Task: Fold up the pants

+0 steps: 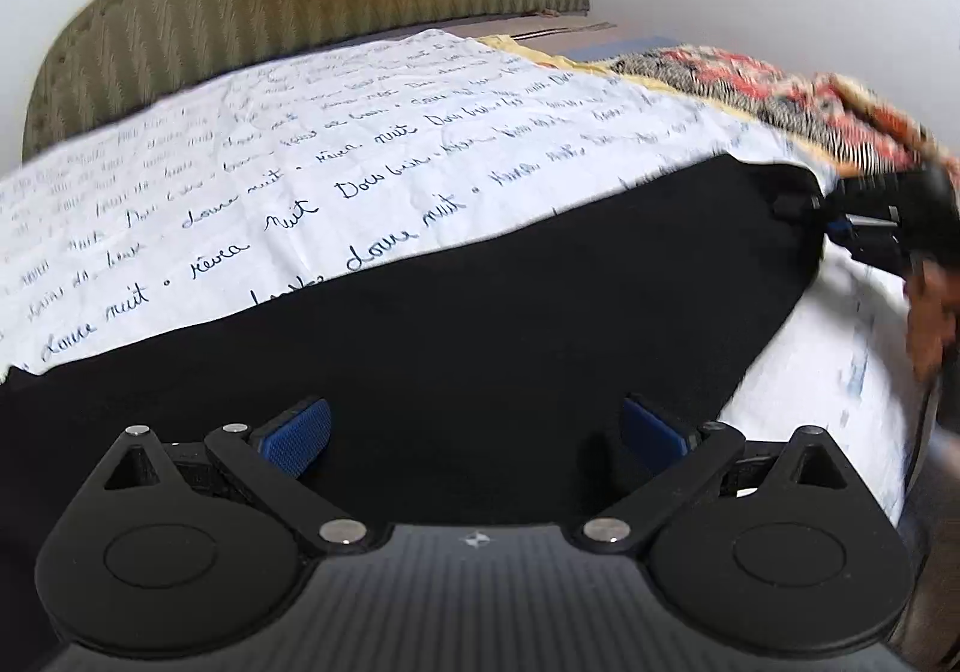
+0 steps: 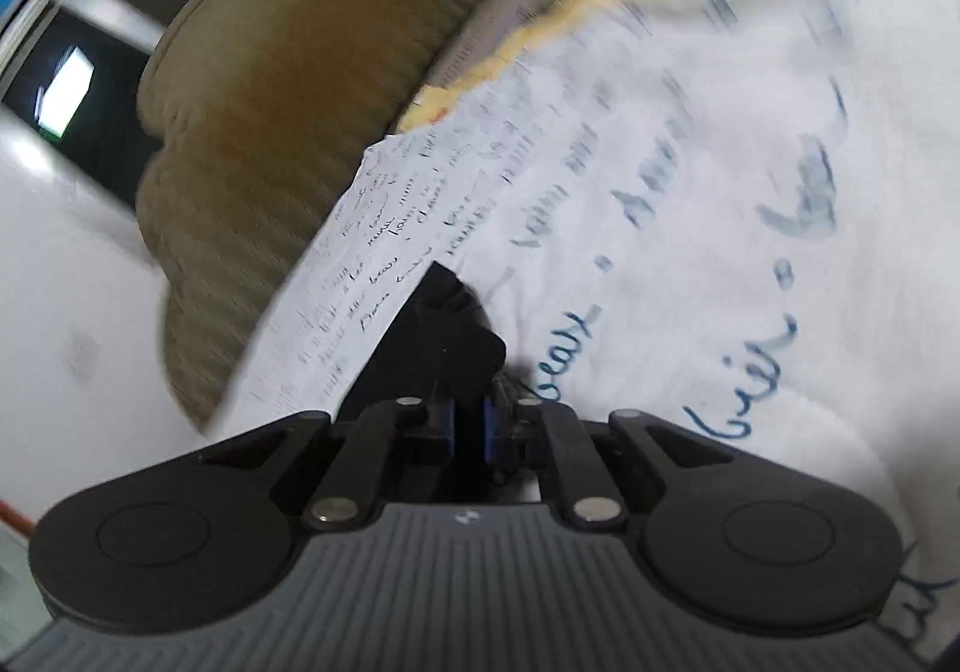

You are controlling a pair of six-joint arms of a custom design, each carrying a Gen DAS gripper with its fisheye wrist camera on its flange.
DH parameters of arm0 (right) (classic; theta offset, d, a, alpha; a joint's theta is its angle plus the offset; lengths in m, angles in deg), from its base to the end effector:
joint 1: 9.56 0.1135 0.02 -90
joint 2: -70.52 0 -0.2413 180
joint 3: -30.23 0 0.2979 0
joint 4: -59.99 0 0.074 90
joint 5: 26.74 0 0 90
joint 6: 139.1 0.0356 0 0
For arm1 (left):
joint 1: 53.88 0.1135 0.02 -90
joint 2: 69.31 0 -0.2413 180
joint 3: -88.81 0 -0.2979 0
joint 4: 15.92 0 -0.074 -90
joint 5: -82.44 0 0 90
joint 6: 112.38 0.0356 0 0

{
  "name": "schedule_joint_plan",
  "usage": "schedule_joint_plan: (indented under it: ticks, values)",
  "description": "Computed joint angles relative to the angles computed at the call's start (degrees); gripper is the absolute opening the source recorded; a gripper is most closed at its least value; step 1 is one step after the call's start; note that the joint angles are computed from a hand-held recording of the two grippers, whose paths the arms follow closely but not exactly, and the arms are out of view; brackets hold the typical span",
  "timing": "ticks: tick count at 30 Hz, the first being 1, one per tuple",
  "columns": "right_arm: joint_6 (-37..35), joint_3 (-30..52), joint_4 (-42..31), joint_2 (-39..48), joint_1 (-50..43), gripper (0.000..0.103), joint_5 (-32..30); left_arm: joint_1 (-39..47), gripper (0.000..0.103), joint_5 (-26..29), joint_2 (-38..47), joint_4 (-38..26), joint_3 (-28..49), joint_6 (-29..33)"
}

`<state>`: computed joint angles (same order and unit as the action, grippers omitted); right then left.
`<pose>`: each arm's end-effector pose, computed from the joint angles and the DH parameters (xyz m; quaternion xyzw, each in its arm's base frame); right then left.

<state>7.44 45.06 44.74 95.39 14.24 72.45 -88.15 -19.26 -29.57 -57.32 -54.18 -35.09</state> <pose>0.1790 0.0727 0.1164 0.2785 0.7958 0.2924 0.4513 0.1777 -0.1124 0.1778 0.1323 0.9074 -0.0684 0.3929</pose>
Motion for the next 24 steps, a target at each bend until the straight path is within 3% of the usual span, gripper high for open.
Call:
schedule_joint_plan:
  ticks: [2, 4, 6, 8, 10, 17, 21, 23, 24]
  values:
    - [-9.67, 5.59, -3.15, 4.89, 9.61, 0.010, 12.08, 5.57, 0.103, 8.80, 2.83, -0.05, 2.93, -2.07]
    - [-18.97, 11.22, -3.41, 11.89, 18.71, 0.010, 22.41, 12.43, 0.103, 21.33, 7.16, -0.10, 6.55, -6.12]
    - [-27.38, 16.12, -2.60, 19.12, 26.29, 0.010, 30.04, 18.86, 0.103, 34.87, 12.48, 1.31, 9.71, -12.23]
    - [-32.92, 20.35, -1.37, 26.24, 30.83, 0.010, 34.20, 22.27, 0.103, 44.24, 17.98, 3.07, 12.65, -16.48]
    - [-35.11, 23.50, -0.51, 31.08, 33.32, 0.010, 35.48, 22.02, 0.103, 46.94, 20.68, 5.20, 14.42, -18.88]
    - [-36.40, 29.76, 0.79, 40.13, 41.53, 0.010, 38.78, 18.36, 0.103, 47.59, 29.05, 15.20, 16.79, -29.02]
    - [-40.58, 32.85, 0.98, 44.32, 45.63, 0.010, 40.05, 19.72, 0.102, 49.39, 28.64, 22.18, 13.06, -33.59]
    - [-41.44, 34.30, 0.87, 47.07, 46.89, 0.010, 40.70, 20.31, 0.084, 49.39, 27.32, 22.26, 11.83, -33.66]
    - [-42.03, 34.79, 0.89, 48.26, 46.93, 0.011, 40.61, 20.52, 0.056, 49.44, 27.16, 21.13, 11.94, -32.60]
